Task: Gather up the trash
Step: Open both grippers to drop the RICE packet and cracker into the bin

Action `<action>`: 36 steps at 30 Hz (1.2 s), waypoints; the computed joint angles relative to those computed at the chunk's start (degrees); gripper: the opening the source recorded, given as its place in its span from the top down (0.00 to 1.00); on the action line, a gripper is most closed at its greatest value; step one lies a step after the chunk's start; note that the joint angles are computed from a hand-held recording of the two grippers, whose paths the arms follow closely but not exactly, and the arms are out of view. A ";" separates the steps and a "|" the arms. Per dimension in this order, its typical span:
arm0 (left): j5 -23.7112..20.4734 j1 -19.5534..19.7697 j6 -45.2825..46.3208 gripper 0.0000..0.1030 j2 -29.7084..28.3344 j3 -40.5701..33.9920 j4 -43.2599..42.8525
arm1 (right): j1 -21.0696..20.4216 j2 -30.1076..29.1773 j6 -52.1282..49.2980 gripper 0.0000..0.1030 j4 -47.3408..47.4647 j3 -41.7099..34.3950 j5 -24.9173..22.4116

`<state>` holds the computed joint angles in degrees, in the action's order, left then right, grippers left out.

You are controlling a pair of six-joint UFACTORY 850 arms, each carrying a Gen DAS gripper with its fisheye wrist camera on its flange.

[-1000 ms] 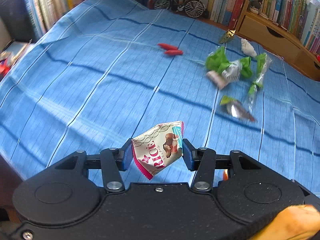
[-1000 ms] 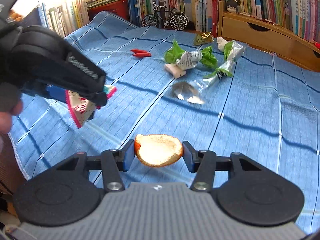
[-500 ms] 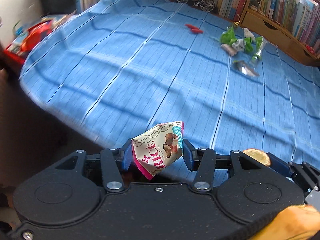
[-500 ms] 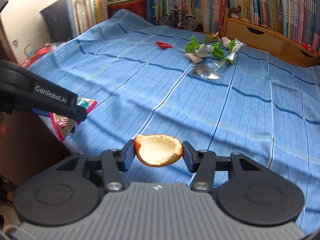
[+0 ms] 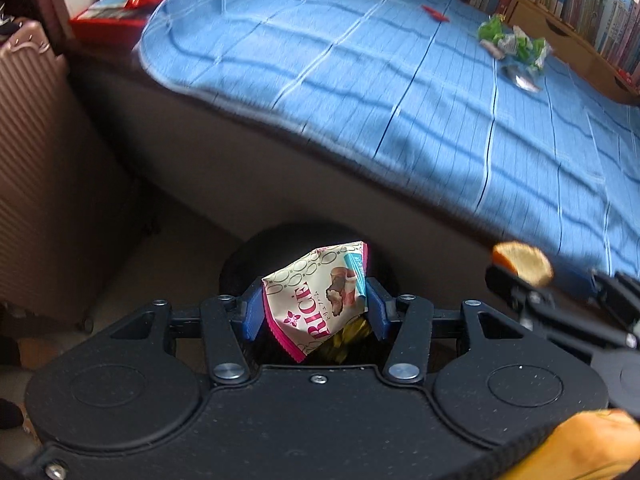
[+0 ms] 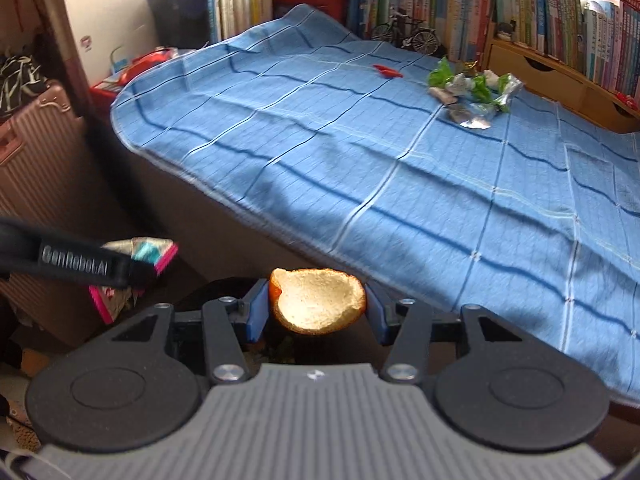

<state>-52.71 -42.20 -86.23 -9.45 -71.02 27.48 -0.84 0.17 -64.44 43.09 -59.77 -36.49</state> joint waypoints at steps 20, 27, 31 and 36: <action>2.00 0.63 0.03 0.36 2.30 5.57 -1.98 | 4.18 0.61 0.57 0.32 -0.24 1.78 -0.24; 4.30 2.28 -1.33 0.24 3.67 6.76 -0.54 | 3.93 -1.07 -0.02 0.21 2.27 -0.35 0.31; 4.75 2.97 -0.51 0.21 3.09 6.18 -0.73 | 3.91 -1.50 0.46 0.21 2.07 -0.88 0.73; 4.42 3.29 0.08 0.19 2.31 5.47 -1.12 | 3.92 -1.69 0.82 0.21 1.79 -1.07 0.84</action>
<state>-48.29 -38.91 -86.15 -7.14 -65.55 26.36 3.09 -1.52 -63.62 44.88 -60.85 -35.65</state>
